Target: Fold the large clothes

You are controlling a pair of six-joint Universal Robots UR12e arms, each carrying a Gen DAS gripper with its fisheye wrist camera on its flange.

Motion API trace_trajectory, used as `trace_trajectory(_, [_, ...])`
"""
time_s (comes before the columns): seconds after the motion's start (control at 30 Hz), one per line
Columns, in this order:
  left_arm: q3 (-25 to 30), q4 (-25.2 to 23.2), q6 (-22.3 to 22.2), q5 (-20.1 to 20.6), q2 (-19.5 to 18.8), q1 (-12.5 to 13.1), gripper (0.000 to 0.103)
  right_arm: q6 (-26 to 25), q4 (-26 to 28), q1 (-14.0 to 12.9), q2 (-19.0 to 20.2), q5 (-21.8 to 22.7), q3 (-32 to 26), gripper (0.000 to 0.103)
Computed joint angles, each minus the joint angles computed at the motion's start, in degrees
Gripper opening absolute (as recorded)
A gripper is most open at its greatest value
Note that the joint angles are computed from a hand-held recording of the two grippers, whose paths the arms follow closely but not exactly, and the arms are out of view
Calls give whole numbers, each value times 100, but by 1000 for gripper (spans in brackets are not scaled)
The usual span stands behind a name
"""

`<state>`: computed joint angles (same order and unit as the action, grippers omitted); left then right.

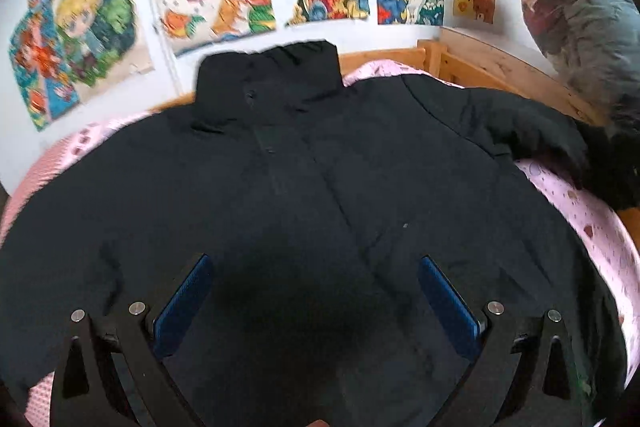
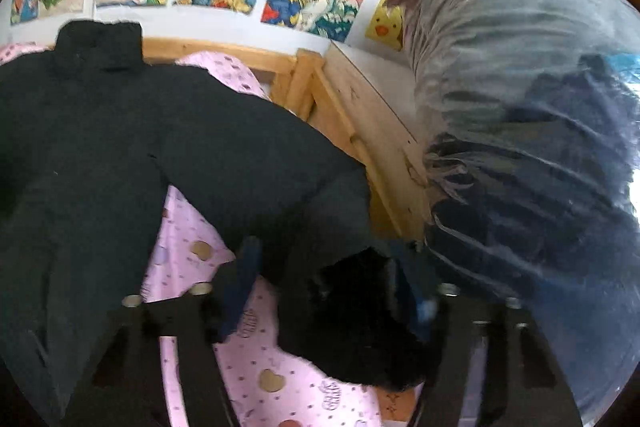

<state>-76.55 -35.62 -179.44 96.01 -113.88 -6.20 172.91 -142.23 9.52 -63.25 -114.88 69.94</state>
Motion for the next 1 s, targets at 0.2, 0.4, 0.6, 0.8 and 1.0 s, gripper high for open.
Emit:
trace_trajectory(0.2, [797, -172, -298, -241, -617, -71, 103, 242, 3, -78, -80, 556, 95, 10])
trace_trajectory(0.4, [1467, -446, -519, -451, -1168, -194, 103, 927, -601, -224, -362, 2239, 438, 8])
trace_trajectory(0.6, [2189, -861, -733, -428, -1689, -341, 103, 1203, -1088, -203, -468, 3388, 612, 8])
trace_trajectory(0.8, [2911, -1685, -496, -128, -2145, -474, 103, 1409, -1625, -162, -413, 3915, 597, 8])
trace_trajectory(1.0, [2135, -1024, -664, -322, -1655, -312, 103, 1449, -2232, -44, -304, 4108, 453, 8])
